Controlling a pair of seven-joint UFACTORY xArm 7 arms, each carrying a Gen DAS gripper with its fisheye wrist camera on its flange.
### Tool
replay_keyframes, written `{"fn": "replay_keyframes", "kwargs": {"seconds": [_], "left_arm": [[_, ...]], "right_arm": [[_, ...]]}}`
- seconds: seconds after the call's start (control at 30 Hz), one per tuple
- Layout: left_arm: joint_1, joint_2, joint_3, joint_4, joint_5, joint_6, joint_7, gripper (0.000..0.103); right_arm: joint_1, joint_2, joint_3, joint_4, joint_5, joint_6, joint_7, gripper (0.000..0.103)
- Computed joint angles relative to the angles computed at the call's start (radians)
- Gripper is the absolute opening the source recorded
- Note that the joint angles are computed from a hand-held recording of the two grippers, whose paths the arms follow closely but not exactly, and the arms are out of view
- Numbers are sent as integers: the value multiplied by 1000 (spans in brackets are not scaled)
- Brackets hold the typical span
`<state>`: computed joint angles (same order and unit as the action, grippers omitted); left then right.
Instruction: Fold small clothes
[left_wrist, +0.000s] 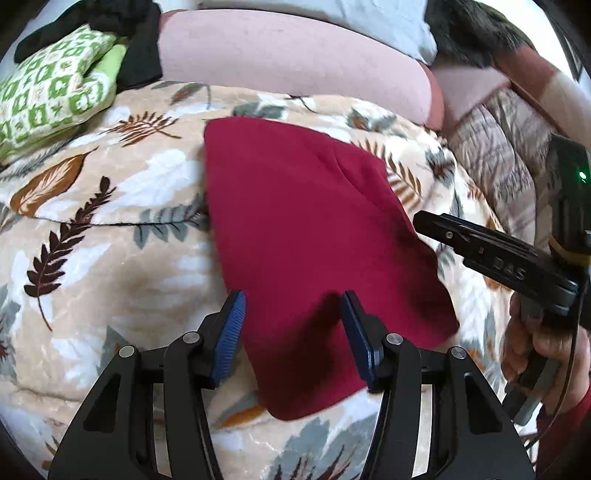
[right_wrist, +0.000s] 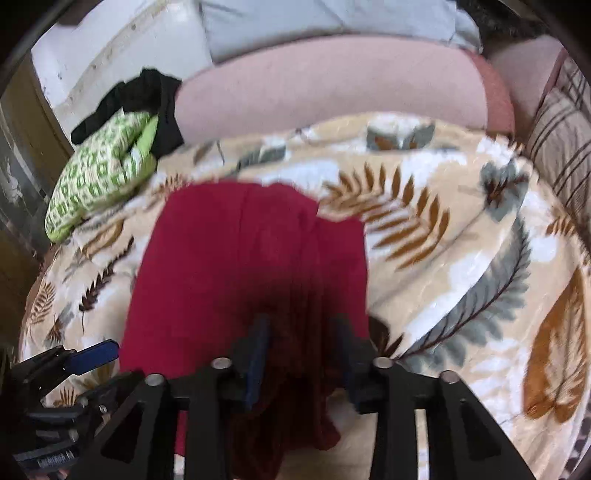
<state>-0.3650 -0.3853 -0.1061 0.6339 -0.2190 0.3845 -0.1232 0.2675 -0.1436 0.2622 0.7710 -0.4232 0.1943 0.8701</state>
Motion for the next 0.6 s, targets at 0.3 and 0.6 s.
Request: {"fn": "replay_keyframes", "kwargs": {"seconds": [0.3, 0.6], "left_arm": [[5, 42, -16, 23, 16, 0, -13, 55], [-62, 50, 90, 37, -173, -47, 117, 61]], "right_arm": [[6, 197, -12, 188, 7, 19, -52, 12], [76, 164, -113, 122, 63, -58, -75, 9]]}}
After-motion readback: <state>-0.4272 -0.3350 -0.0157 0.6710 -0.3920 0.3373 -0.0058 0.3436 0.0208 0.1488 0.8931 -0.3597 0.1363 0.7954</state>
